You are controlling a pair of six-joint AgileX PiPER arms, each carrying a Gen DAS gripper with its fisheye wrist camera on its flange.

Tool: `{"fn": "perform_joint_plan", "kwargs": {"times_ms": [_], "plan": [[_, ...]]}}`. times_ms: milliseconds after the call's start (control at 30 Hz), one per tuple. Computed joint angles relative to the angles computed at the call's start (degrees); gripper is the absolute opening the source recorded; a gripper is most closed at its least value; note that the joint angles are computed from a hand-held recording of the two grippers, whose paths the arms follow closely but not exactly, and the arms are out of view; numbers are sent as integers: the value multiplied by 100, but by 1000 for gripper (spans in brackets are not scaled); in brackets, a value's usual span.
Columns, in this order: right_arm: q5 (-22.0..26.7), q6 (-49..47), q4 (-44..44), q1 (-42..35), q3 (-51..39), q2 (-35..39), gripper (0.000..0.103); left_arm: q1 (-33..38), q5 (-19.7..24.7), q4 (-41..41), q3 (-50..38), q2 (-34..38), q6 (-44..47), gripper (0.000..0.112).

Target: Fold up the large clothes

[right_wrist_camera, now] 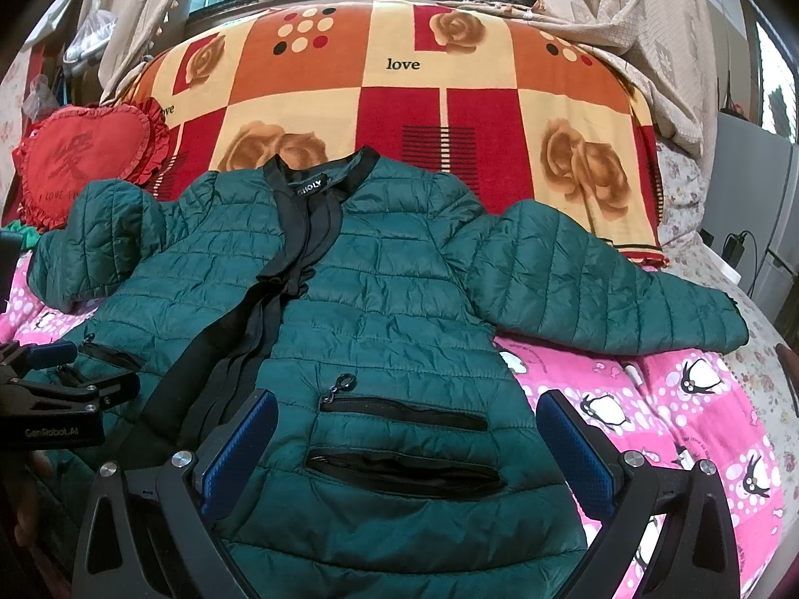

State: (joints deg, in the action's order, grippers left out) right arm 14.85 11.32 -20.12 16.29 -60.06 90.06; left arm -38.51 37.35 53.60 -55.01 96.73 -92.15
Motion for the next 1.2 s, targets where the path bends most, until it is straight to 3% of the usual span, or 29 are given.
{"fn": "perform_joint_plan", "kwargs": {"times_ms": [233, 333, 400, 467, 567, 633, 733, 833, 1033, 1200], "plan": [[32, -87, 159, -75, -35, -9, 103, 118, -82, 320, 151, 15, -351, 103], [19, -326, 458, -157, -50, -18, 103, 49, -81, 1471, 480, -92, -1510, 103], [46, -237, 423, -176, -76, 5, 103, -86, 157, 1981, 629, -136, -2091, 103], [55, -530, 772, -237, -106, 20, 103, -169, 367, 1888, 592, -103, -1937, 103], [104, -752, 1047, -293, -151, 37, 103, 17, 115, 1101, 441, -23, -945, 103], [61, -897, 1221, -331, -120, 6, 103, 18, 265, 827, 335, 147, -669, 103], [48, -1255, 1617, -433, -105, -2, 103, -60, 295, 1077, 431, 172, -948, 103], [10, -1575, 1985, -517, -50, -3, 103, -107, -19, 1610, 704, 90, -1453, 103], [134, -758, 1119, -514, -93, 236, 103, -196, -149, 2259, 1046, 85, -2461, 103], [21, -801, 1115, -527, 7, 173, 103, -248, -129, 2327, 1088, 91, -2556, 103]]}}
